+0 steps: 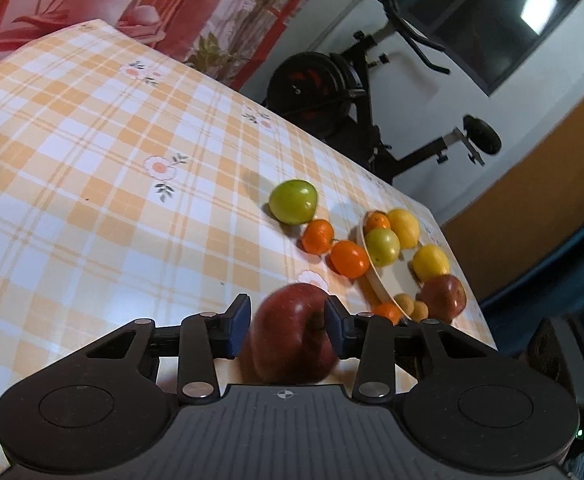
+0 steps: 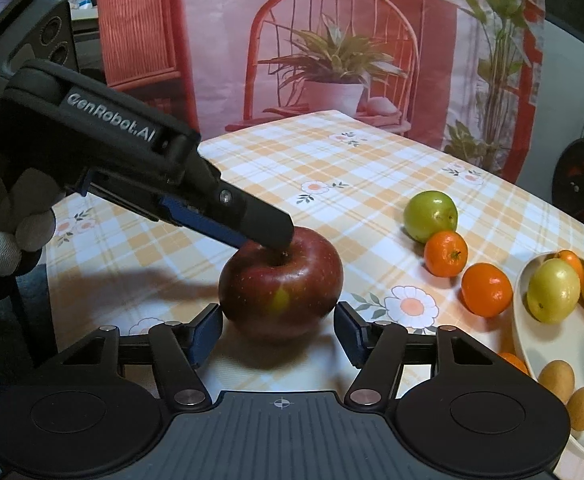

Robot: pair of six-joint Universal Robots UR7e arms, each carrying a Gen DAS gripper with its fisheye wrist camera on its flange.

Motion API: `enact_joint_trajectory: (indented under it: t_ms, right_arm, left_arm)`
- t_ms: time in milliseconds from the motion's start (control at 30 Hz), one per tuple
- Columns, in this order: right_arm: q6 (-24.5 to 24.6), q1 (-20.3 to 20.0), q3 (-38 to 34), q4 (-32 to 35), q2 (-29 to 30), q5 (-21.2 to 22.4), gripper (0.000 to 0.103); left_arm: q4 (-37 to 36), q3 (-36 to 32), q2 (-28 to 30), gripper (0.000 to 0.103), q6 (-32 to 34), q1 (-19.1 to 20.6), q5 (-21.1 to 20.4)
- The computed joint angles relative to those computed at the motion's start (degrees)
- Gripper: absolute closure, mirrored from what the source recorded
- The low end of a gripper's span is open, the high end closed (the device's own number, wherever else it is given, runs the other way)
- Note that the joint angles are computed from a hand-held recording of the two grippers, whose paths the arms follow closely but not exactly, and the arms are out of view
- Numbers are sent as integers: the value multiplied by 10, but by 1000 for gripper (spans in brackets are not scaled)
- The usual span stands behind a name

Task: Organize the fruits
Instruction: 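Lift the red apple and carry it toward the plate with the left tool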

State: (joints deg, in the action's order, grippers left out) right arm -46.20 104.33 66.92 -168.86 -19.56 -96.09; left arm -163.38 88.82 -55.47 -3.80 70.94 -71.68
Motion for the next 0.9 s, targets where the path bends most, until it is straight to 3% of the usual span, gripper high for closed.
enact_joint_trajectory:
  t_ms: [900]
  right_arm:
    - [23,-5,11,-23,-2,15,45]
  left_arm:
    - [4,-4,11,65,16,-7,16]
